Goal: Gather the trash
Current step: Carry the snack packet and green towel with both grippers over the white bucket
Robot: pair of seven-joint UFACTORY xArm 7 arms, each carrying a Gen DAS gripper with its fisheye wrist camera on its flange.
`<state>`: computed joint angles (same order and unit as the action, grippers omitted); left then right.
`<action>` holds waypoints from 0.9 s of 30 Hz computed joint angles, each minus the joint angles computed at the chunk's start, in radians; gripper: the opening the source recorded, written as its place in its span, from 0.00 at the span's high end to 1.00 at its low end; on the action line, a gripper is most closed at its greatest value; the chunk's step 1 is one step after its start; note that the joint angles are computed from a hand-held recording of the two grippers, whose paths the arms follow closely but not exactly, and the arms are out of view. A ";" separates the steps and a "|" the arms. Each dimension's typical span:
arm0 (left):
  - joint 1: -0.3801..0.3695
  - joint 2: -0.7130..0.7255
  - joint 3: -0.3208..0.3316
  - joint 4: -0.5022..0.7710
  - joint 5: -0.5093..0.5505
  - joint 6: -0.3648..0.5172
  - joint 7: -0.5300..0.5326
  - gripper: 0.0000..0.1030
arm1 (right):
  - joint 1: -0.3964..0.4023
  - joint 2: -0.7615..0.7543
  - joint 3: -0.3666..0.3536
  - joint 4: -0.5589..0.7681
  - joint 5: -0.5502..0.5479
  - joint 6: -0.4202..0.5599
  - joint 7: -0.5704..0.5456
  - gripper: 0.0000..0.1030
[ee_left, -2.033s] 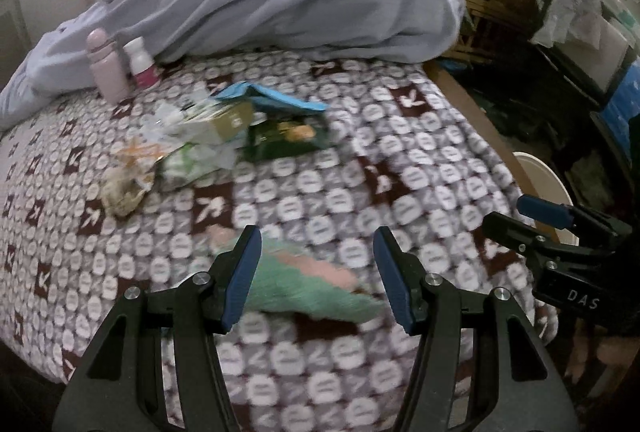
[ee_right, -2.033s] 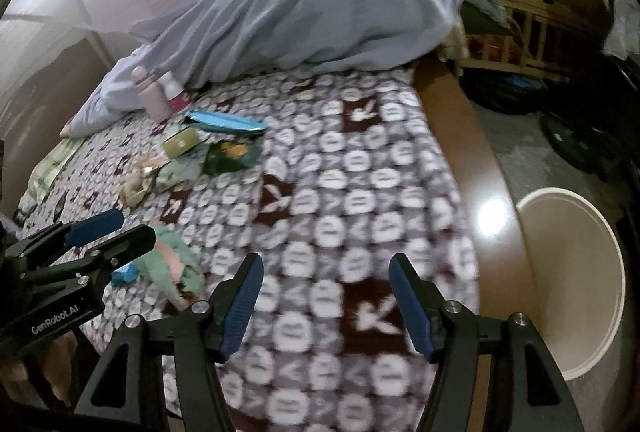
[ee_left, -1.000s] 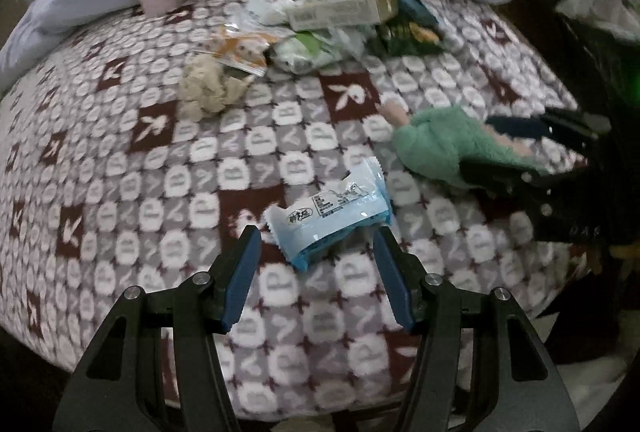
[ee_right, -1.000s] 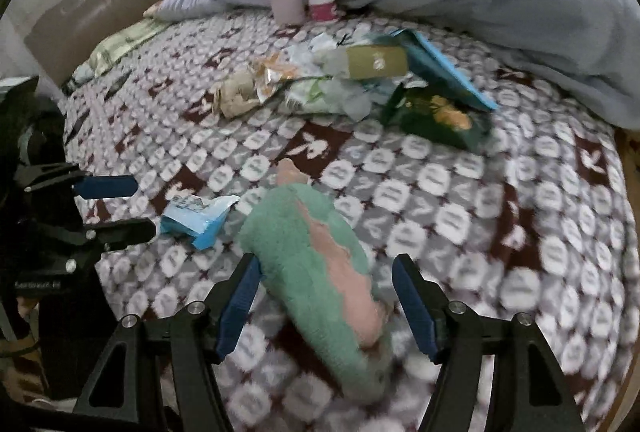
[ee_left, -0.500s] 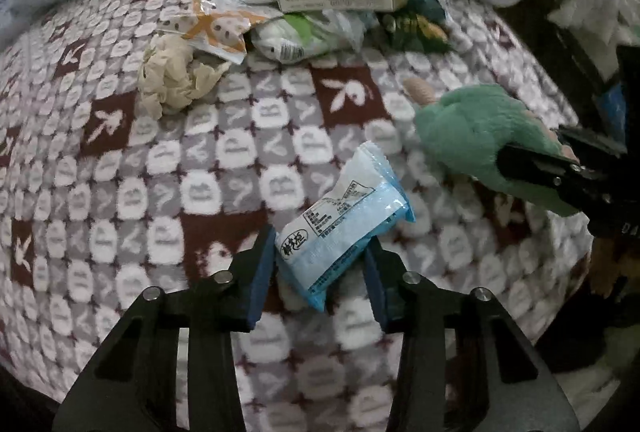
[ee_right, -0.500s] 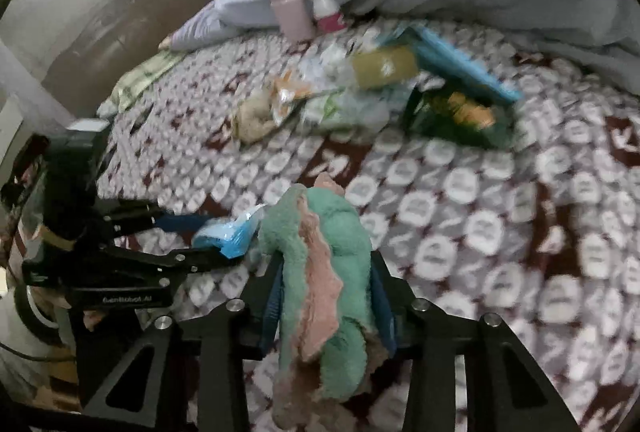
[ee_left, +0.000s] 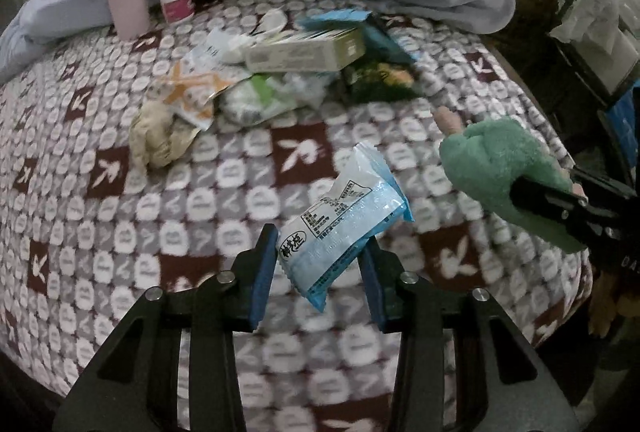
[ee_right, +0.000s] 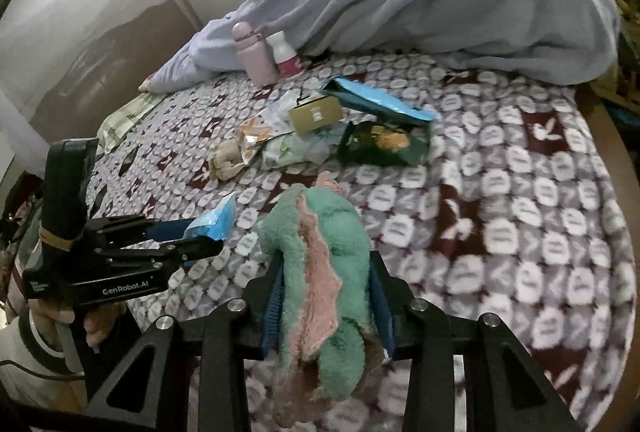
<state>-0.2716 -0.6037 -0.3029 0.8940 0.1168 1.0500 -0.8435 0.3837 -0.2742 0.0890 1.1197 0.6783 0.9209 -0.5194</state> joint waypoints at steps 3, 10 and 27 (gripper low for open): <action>0.006 0.041 -0.024 0.043 0.020 -0.001 -0.018 0.64 | -0.011 -0.028 -0.012 -0.018 -0.001 -0.009 -0.003 0.63; -0.012 0.149 -0.048 0.138 0.054 -0.026 -0.059 0.64 | -0.043 -0.073 -0.048 -0.037 -0.021 -0.022 -0.001 0.63; -0.148 0.467 -0.033 0.431 0.177 -0.051 -0.101 0.64 | -0.138 -0.131 -0.129 -0.079 -0.075 -0.035 0.006 0.63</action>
<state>-0.4191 -0.1369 -0.3357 1.3248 0.2938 0.9988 -0.9445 0.2461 -0.4053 -0.0398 1.0404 0.6037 0.8861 -0.5129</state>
